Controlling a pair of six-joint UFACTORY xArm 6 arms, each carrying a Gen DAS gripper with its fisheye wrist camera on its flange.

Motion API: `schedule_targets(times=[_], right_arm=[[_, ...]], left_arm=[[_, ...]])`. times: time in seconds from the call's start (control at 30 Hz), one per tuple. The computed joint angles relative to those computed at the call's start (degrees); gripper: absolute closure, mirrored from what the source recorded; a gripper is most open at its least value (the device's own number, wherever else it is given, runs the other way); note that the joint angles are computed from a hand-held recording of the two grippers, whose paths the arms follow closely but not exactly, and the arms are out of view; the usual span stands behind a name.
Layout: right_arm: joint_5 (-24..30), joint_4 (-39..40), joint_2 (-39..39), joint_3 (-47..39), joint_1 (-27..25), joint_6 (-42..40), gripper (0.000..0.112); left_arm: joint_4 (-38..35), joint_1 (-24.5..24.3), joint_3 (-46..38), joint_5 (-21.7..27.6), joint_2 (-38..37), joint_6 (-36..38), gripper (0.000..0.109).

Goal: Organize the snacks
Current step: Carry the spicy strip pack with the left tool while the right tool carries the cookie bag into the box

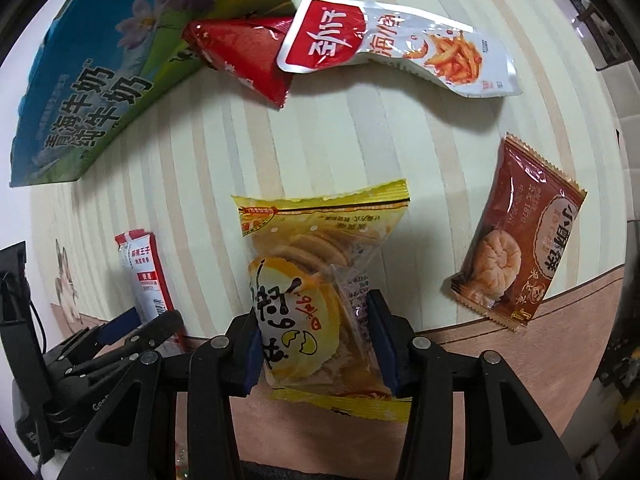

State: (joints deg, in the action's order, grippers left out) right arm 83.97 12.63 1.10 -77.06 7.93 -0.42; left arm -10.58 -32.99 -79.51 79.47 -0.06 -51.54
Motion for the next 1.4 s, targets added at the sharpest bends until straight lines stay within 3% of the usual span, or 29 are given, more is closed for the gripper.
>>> schedule_targets(times=[0.17,0.2,0.27,0.4,0.8,1.1,1.23,1.4], right_arm=[[0.4,0.2,0.6,-0.3,-0.1,0.9,0.060],[0.2,-0.1,0.5,-0.2,-0.1,0.7,0.060],[-1.0,-0.9,0.0,0.5,0.4,0.6,0.061],[-2.9,-2.3,-1.9,2.5,2.1,0.6,0.065],[-3.2,1.8,-9.1,7.3,3.7,0.5,0.069],[-0.3,5.5,-6.2,-1.5,5.3,0.7,0.070],[1.2,8.2,-4.8,-7.2,4.8,-0.1,0.070],[2.6,12.8,1.1,-21.1,4.0,0.8,0.070]], left_arm=[[0.7,-1.3,-1.4,-0.4,2.3,-1.5,0.039],[1.0,-1.7,-0.6,-0.7,1.7,-2.0,0.041],[3.1,-3.3,0.3,-0.7,0.2,-3.3,0.057],[2.2,-3.7,2.5,-1.3,-2.9,-4.3,0.063],[4.2,-3.8,7.8,-0.4,-14.0,-6.8,0.064],[7.0,-3.6,2.4,0.7,-17.0,-7.2,0.064],[9.3,-2.3,-5.9,2.9,-15.2,-5.5,0.064],[12.1,0.6,-16.8,3.7,-10.2,-1.9,0.064]])
